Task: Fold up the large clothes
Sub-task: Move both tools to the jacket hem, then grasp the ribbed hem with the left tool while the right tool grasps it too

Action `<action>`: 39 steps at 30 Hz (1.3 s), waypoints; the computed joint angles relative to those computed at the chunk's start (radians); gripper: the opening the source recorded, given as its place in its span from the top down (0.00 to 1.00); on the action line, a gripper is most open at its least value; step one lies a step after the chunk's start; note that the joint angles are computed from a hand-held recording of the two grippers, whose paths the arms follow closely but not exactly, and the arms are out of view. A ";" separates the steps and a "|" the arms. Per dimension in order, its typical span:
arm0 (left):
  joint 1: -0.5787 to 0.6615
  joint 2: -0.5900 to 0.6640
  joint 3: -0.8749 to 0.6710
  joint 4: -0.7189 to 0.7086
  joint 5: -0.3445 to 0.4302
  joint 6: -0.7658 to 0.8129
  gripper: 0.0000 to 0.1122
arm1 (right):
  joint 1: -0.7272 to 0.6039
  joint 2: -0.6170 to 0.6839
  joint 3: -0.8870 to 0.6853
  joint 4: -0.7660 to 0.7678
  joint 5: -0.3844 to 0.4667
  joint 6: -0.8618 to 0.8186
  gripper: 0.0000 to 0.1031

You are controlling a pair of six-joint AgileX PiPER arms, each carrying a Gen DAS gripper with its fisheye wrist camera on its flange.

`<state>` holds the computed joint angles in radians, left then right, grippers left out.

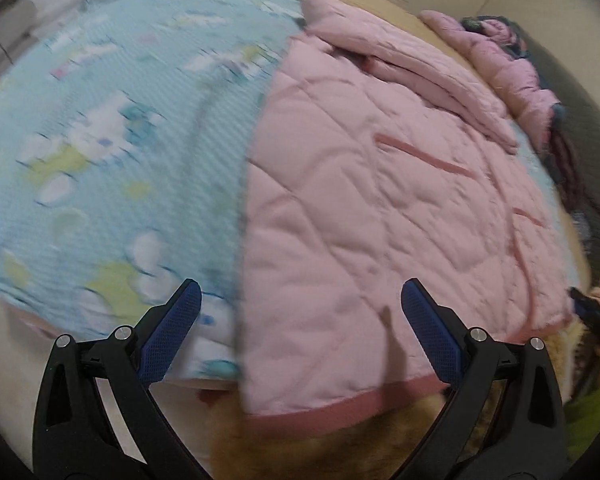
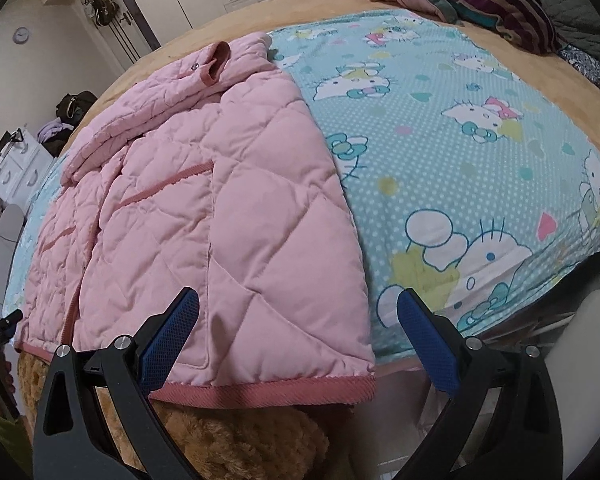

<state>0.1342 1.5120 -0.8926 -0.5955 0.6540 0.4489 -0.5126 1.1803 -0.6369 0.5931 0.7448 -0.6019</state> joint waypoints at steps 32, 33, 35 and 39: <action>-0.061 -0.092 0.013 -0.194 -0.079 0.150 0.86 | -0.323 0.020 -0.012 0.465 0.446 -0.537 0.84; -0.071 -0.100 -0.003 -0.178 -0.082 0.132 0.86 | -0.318 0.012 -0.019 0.480 0.447 -0.535 0.85; -0.100 -0.113 -0.036 -0.129 -0.095 0.084 0.87 | -0.305 0.004 -0.036 0.515 0.444 -0.523 0.85; -0.135 -0.110 -0.109 -0.067 -0.104 0.021 0.87 | -0.292 0.004 -0.069 0.584 0.442 -0.515 0.86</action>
<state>-0.0011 1.4021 -1.0015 -0.6628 0.5502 0.4702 -0.8047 1.1845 -0.7059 1.1766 1.1873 -1.1167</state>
